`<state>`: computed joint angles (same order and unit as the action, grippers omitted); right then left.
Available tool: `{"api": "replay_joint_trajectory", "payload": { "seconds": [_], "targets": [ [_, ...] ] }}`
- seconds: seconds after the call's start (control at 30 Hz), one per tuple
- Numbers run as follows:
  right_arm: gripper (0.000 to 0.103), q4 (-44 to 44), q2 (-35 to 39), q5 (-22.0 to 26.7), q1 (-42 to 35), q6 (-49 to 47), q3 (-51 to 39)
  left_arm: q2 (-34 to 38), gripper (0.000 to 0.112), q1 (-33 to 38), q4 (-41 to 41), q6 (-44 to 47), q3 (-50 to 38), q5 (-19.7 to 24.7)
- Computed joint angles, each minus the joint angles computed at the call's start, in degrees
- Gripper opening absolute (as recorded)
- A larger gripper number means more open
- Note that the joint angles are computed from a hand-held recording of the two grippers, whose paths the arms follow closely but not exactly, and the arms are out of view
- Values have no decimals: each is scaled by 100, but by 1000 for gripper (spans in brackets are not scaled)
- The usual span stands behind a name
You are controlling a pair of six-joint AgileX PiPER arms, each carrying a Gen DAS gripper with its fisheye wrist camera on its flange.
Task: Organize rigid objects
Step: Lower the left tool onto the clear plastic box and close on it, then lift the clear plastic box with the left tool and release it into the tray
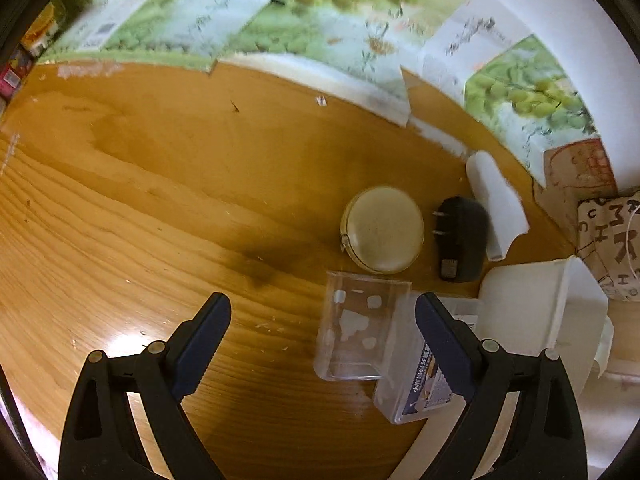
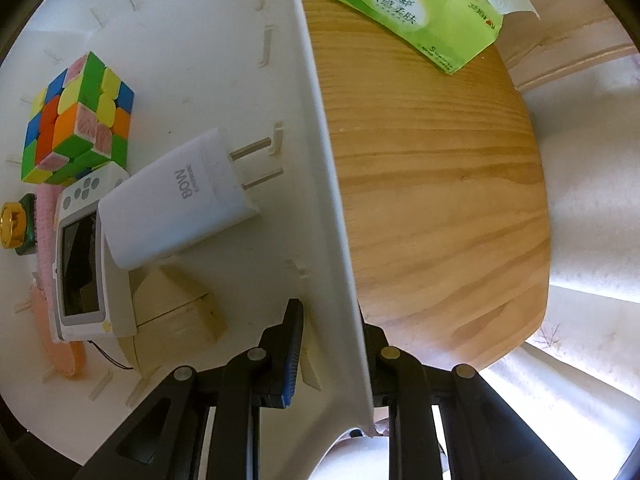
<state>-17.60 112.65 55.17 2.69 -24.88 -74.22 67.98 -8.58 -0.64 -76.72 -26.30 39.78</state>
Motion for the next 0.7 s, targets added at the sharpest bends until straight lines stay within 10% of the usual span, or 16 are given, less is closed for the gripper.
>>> {"api": "replay_joint_trajectory", "payload": {
  "seconds": [0.37,0.7],
  "targets": [
    [21,146,116,185,-107,-183,-307,889,89,176,-747,864,-209,-249],
    [21,292,59,297,-233,-406,-395,1066,54,-342,-474,489,-594,-85]
  ]
}}
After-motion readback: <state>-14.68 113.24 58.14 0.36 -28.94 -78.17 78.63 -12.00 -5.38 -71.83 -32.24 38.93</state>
